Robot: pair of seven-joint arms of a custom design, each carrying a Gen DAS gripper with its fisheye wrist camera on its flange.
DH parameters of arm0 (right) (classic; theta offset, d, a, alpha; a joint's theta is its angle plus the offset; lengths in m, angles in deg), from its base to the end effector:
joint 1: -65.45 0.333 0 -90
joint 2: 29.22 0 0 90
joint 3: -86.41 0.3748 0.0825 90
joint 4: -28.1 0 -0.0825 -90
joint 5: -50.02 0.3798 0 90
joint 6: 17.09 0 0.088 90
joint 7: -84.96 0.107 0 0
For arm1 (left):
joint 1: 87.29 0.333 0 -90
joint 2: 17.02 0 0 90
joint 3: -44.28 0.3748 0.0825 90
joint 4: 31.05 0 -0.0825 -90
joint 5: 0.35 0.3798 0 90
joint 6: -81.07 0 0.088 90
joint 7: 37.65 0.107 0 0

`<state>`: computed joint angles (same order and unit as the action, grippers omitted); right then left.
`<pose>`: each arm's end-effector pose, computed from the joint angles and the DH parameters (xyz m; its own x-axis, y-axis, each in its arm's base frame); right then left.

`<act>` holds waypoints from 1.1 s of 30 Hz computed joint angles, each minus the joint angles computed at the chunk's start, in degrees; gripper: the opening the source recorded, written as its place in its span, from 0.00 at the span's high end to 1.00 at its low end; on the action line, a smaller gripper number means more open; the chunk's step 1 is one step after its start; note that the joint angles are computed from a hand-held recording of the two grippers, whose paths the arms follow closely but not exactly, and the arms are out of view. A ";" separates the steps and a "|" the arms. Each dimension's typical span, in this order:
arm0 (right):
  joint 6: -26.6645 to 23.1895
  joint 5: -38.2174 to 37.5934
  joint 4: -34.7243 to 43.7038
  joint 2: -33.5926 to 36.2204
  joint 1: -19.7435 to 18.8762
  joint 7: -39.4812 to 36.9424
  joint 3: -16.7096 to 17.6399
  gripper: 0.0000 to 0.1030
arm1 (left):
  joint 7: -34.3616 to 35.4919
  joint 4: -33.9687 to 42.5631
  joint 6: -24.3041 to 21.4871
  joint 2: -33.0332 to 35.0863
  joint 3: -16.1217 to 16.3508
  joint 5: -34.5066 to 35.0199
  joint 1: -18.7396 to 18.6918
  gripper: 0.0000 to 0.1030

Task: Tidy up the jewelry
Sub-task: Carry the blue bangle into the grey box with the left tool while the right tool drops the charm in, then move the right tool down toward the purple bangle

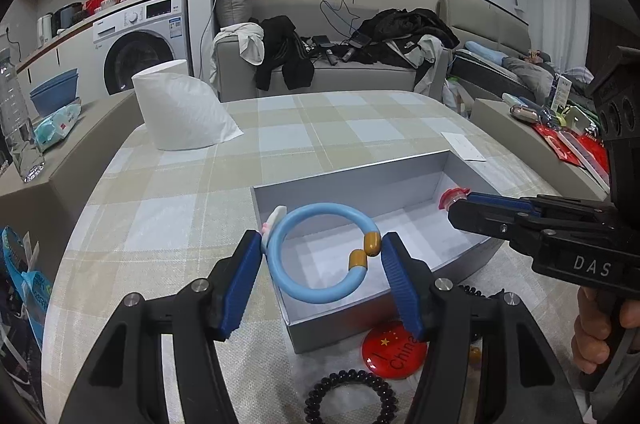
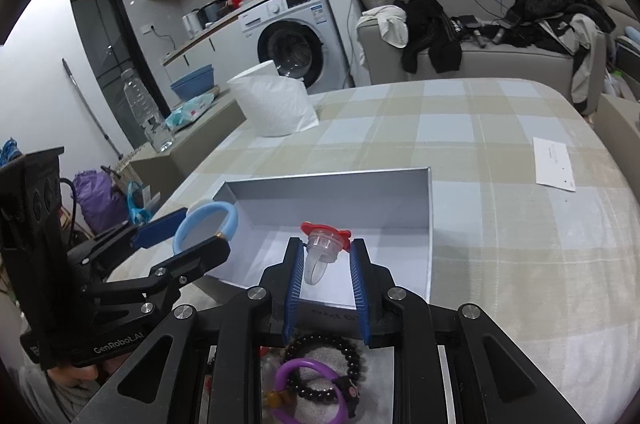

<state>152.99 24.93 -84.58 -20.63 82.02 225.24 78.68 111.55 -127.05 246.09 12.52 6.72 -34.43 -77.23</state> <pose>0.6269 0.1323 0.5551 -0.1839 -0.9456 -0.2684 -0.6160 0.3237 -0.7181 0.7021 -0.2206 0.4817 -0.7295 -0.6826 0.0437 -0.4334 0.4119 -0.8016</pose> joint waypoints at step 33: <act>-2.25 -24.99 -6.27 -9.00 0.41 23.81 -0.24 0.00 | 14.15 -4.72 -2.22 -6.11 0.09 -19.18 3.08 0.01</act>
<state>150.75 -0.06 -90.85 -29.63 82.43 249.06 78.44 125.70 -131.77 243.87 6.41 6.81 -53.61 -74.15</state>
